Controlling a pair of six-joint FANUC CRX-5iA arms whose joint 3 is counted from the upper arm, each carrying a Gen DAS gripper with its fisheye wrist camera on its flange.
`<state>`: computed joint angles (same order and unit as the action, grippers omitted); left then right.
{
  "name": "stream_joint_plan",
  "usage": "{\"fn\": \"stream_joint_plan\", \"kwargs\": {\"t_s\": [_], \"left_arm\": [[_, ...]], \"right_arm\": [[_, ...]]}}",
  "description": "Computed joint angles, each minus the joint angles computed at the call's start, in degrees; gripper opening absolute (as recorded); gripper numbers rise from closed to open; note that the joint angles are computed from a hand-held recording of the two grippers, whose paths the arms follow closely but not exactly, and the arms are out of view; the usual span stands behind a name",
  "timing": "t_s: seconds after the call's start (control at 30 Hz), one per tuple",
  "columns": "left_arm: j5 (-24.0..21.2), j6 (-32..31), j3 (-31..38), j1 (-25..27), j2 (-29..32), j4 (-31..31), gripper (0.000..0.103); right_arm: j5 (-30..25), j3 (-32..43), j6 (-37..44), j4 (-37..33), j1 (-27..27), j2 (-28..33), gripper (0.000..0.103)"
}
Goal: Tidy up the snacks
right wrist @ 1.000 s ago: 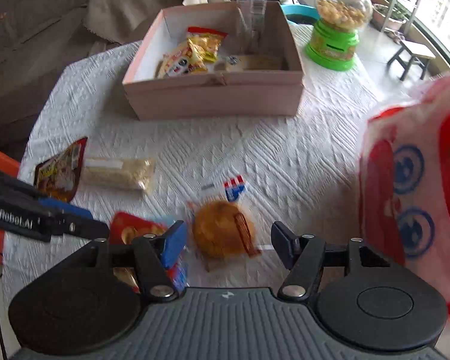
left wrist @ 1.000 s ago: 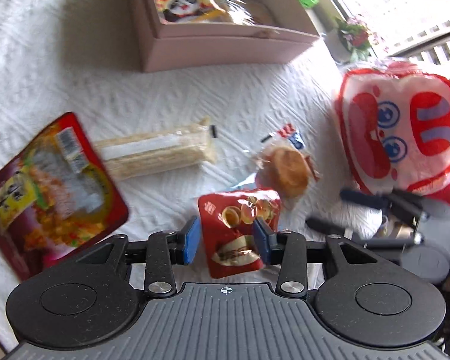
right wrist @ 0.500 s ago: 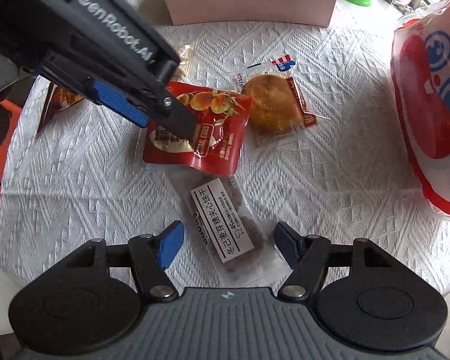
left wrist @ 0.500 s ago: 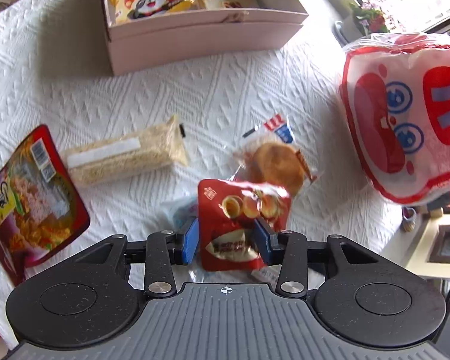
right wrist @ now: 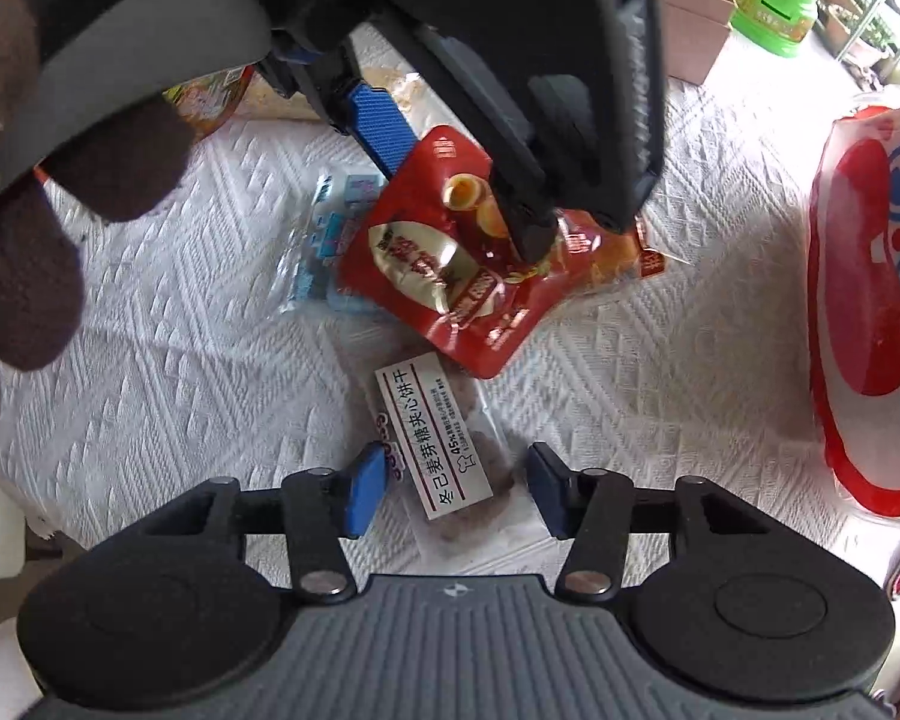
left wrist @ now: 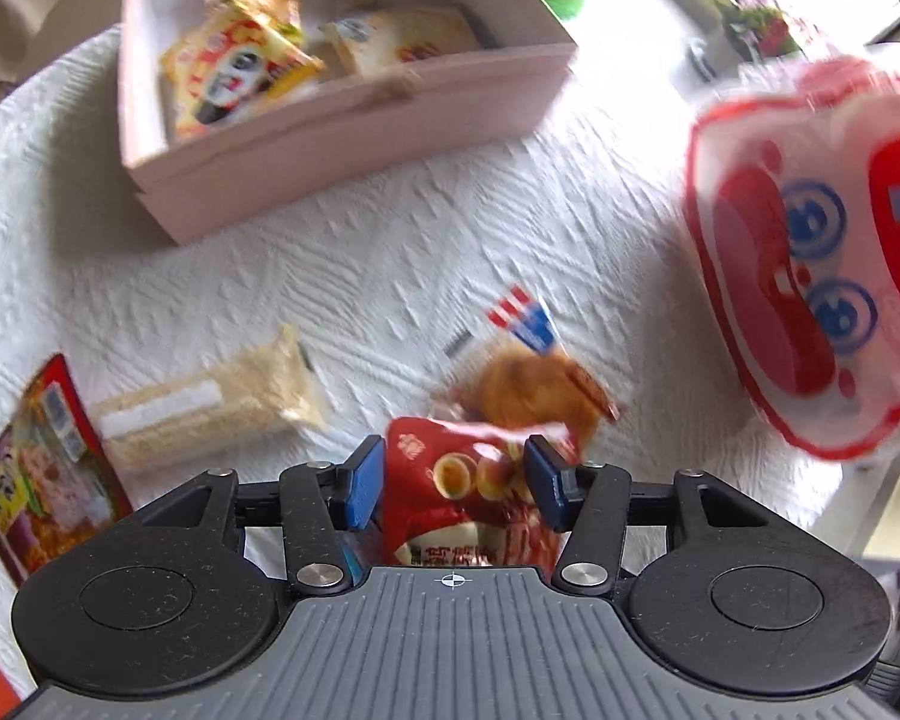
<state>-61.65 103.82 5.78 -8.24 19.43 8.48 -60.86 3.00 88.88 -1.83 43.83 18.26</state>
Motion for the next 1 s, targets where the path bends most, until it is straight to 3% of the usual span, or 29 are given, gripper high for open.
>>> {"fn": "stream_joint_plan", "kwargs": {"t_s": [0.07,0.13,0.23,0.4,0.67,0.93,1.0], "left_arm": [[-0.2,3.91,0.97,0.4,-0.3,-3.65,0.049],[1.05,5.88,-0.4,2.11,-1.06,-3.19,0.046],[3.53,3.85,-3.69,4.46,-2.12,1.35,0.043],[2.53,0.79,-5.37,5.3,-3.07,4.09,0.043],[0.84,5.3,-10.15,8.03,-8.53,0.79,0.043],[6.79,-0.1,-17.59,9.0,-11.75,7.07,0.043],[6.89,-1.92,-18.12,8.41,-11.55,7.86,0.043]], "right_arm": [[1.04,0.38,-1.09,0.44,-0.44,0.37,0.05],[1.84,0.71,-2.4,0.33,-1.08,0.72,0.051],[0.83,2.46,-2.66,-1.87,-2.42,1.53,0.051],[0.23,4.77,-0.33,-2.57,-2.32,2.65,0.053],[1.43,12.33,0.05,-3.81,-1.15,7.96,0.055],[1.19,4.83,-0.36,-0.31,-1.42,3.22,0.056],[3.13,1.35,-1.42,0.88,-1.5,1.05,0.062]]}}
